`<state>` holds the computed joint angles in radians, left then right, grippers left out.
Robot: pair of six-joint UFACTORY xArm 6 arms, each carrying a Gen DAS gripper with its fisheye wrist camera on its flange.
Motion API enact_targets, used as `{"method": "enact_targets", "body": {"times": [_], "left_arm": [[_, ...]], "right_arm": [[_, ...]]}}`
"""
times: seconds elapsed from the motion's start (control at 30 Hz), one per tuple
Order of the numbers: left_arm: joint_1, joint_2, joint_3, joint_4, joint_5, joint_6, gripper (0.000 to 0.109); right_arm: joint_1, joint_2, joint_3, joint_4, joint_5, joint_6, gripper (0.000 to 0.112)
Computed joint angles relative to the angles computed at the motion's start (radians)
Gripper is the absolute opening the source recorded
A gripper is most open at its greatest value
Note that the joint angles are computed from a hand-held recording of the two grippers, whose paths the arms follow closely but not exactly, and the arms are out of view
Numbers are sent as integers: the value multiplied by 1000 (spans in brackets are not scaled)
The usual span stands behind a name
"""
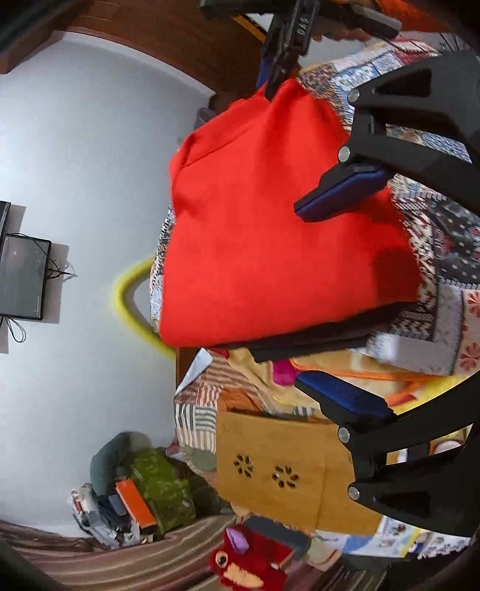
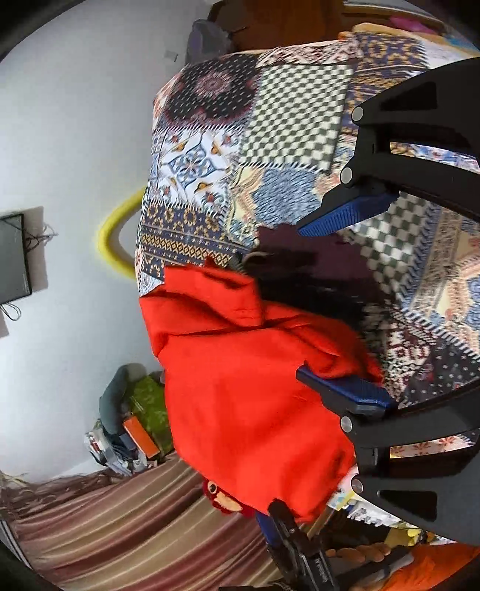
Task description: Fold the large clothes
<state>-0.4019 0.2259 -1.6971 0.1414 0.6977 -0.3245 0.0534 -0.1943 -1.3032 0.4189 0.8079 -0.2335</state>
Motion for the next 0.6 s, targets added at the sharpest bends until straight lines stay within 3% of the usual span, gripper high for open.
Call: {"method": "enact_targets", "body": {"times": [0.33, 0.6], "left_arm": [[-86, -311, 316, 338, -103, -289, 84], [-179, -577, 485, 604, -209, -585, 84]], "right_arm": [[25, -358, 236, 67, -118, -56, 68], [148, -623, 370, -6, -306, 4, 68]]}}
